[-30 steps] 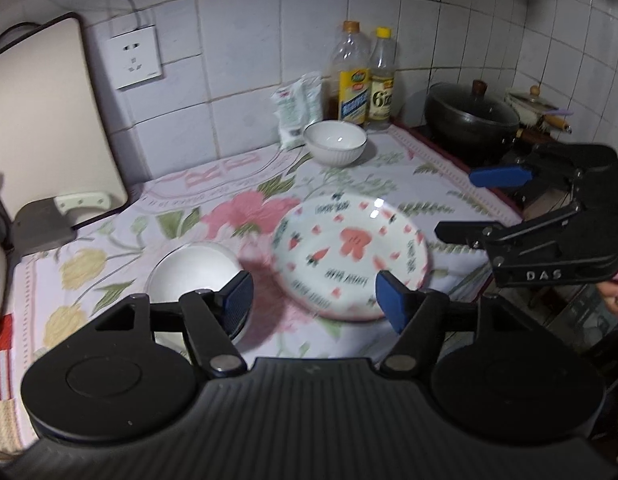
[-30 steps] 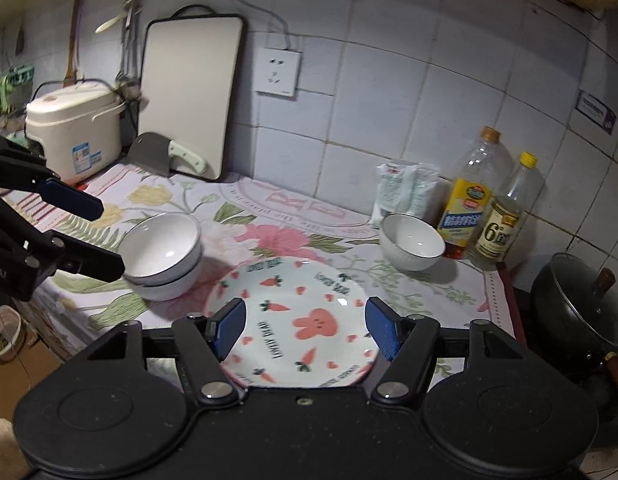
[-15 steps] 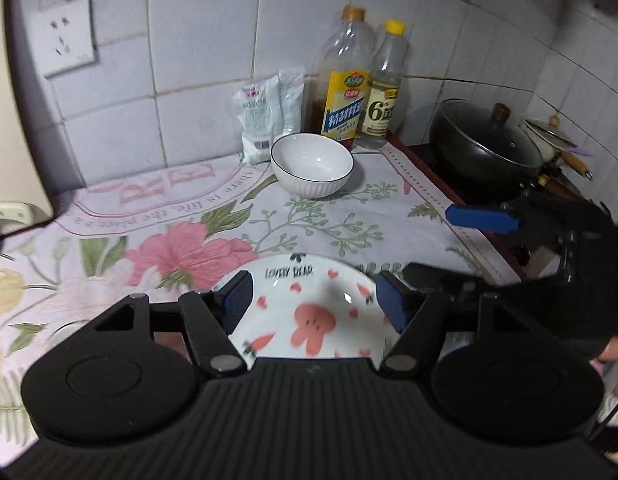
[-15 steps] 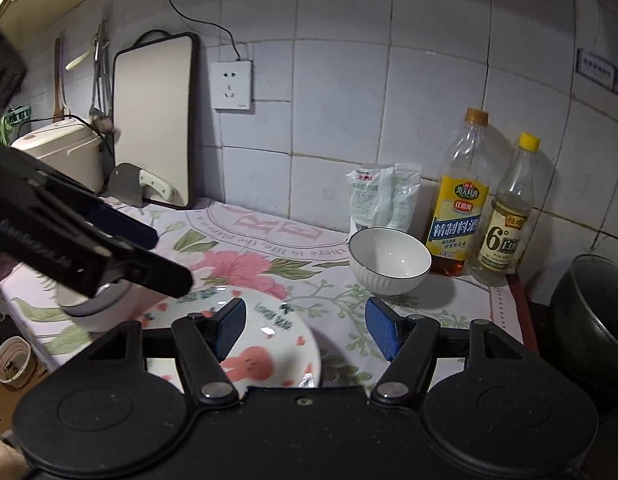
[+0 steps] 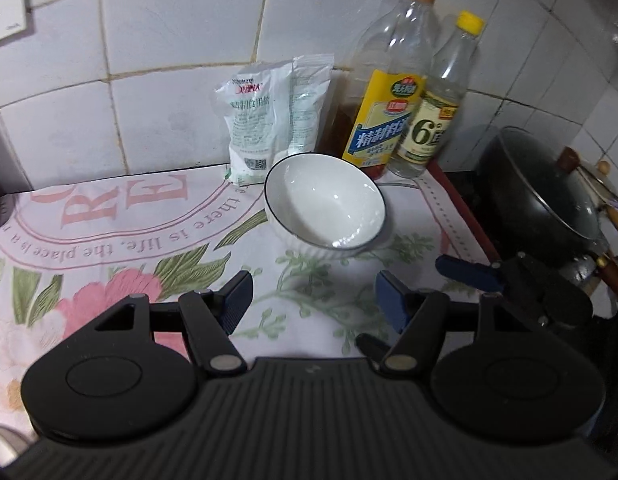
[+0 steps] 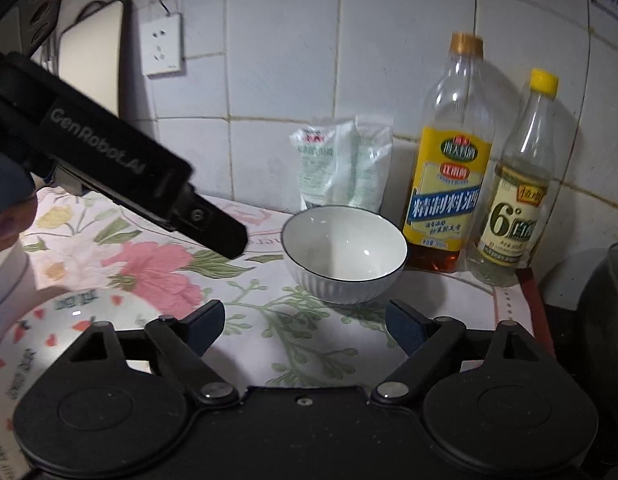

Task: Organize plates and bowls
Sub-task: 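Move the left gripper to the white bowl beside the oil bottles, then close the left gripper on the bowl rim and lift it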

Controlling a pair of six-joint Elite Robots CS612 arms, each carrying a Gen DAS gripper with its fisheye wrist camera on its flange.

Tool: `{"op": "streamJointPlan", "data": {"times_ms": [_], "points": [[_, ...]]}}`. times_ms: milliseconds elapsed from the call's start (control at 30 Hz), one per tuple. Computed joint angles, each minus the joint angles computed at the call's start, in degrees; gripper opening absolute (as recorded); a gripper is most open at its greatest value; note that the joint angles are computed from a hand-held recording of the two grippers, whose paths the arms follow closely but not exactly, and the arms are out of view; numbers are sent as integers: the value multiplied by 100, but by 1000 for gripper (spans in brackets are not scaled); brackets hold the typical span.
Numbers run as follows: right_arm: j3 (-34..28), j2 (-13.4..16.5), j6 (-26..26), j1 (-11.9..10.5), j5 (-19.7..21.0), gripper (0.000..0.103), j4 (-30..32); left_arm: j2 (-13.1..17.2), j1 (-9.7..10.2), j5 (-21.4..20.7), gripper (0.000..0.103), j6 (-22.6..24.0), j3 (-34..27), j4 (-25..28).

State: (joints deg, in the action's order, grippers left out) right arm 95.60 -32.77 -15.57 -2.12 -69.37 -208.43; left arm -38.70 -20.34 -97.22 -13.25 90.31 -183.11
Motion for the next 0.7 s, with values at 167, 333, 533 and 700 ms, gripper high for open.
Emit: {"op": "streamJointPlan", "data": {"times_ms": [167, 333, 533, 700], "points": [[-433, 220, 108, 18, -88, 92, 322, 305, -14, 297, 65, -230, -533, 370], [-821, 393, 144, 67, -273, 92, 691, 593, 46, 313, 63, -625, -1069, 999], [-1110, 524, 264, 73, -217, 92, 1012, 831, 129, 146, 52, -979, -1418, 1144], [-1332, 647, 341, 80, -219, 96, 1196, 962, 142, 128, 32, -1017, -1617, 1254]]}}
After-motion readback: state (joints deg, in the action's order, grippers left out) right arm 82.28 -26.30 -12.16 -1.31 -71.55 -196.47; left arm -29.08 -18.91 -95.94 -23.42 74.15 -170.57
